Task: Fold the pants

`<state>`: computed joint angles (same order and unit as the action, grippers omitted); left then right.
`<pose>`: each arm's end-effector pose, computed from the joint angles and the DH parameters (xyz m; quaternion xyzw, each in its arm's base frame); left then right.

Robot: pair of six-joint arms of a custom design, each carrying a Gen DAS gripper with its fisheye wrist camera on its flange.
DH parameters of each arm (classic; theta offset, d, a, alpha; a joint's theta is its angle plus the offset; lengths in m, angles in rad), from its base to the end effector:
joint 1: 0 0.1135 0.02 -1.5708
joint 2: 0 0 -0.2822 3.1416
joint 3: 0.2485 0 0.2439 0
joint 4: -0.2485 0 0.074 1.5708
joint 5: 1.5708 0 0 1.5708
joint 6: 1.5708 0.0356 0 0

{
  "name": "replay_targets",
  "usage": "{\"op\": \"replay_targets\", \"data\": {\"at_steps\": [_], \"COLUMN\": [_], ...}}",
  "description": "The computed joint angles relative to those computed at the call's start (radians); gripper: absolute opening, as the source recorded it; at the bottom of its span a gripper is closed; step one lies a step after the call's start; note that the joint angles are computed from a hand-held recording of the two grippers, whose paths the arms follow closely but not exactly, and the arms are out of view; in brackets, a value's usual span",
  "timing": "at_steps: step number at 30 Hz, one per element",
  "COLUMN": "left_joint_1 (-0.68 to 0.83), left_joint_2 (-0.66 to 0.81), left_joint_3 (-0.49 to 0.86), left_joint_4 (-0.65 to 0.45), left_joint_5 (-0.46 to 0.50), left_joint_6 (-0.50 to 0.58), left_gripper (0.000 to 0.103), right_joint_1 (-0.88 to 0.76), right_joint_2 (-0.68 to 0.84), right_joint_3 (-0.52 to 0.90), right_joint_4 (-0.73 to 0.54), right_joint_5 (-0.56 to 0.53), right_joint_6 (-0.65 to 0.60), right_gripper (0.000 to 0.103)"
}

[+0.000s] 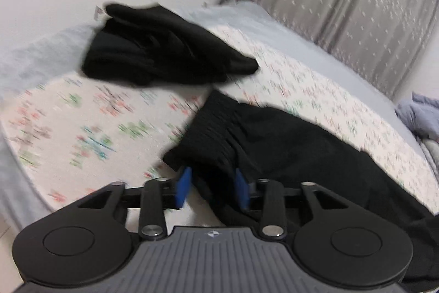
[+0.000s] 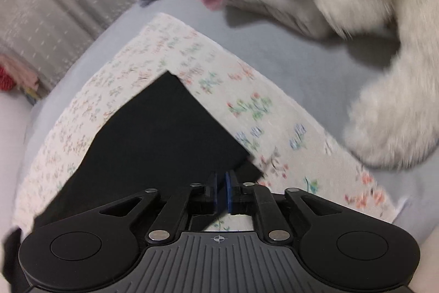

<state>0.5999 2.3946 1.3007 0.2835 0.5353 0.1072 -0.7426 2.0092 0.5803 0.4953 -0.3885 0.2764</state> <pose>0.3907 0.2453 0.0469 -0.1232 0.8924 -0.1065 0.4208 0.2274 -0.1904 0.0575 0.4017 0.8430 0.1074 0.3414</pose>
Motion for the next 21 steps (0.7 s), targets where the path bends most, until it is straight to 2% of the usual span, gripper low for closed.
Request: {"op": "replay_targets", "data": {"at_steps": [1,2,3,7,8,11,12,14,18,21], "left_joint_1": [0.008,0.013,0.012,-0.033,-0.058,-0.139,-0.174,-0.242,-0.378,-0.464], "left_joint_2": [-0.018,-0.038,-0.054,-0.127,-0.142,-0.150,-0.147,-0.134,-0.104,-0.045], "left_joint_3": [-0.008,-0.017,-0.022,-0.058,-0.062,-0.019,0.005,0.068,0.183,0.286], "left_joint_4": [0.006,0.015,0.018,0.004,-0.003,-0.062,-0.083,-0.152,-0.257,-0.317], "left_joint_5": [-0.001,0.004,0.010,0.027,0.023,-0.003,-0.020,-0.051,-0.119,-0.165], "left_joint_6": [-0.020,-0.039,-0.051,-0.022,-0.010,-0.002,-0.007,-0.004,0.036,0.057], "left_gripper": [0.060,0.060,0.060,0.062,0.063,0.063,0.063,0.063,0.063,0.068], "right_joint_1": [0.008,0.015,0.022,0.059,0.063,0.067,0.075,0.085,0.078,0.077], "right_joint_2": [-0.007,-0.001,0.012,0.100,0.124,0.125,0.125,0.134,0.063,0.013], "right_joint_3": [0.008,0.023,0.041,0.117,0.135,0.130,0.137,0.152,0.067,0.024], "right_joint_4": [-0.010,-0.015,-0.017,-0.035,-0.044,-0.016,-0.026,-0.043,0.033,0.039], "right_joint_5": [0.001,0.004,0.014,0.121,0.129,0.145,0.167,0.179,0.177,0.175], "right_joint_6": [-0.006,0.005,0.021,0.061,0.061,0.049,0.030,0.002,-0.011,-0.069], "right_gripper": [0.031,0.052,0.060,0.058,0.054,0.013,0.007,0.002,0.001,0.001]}}
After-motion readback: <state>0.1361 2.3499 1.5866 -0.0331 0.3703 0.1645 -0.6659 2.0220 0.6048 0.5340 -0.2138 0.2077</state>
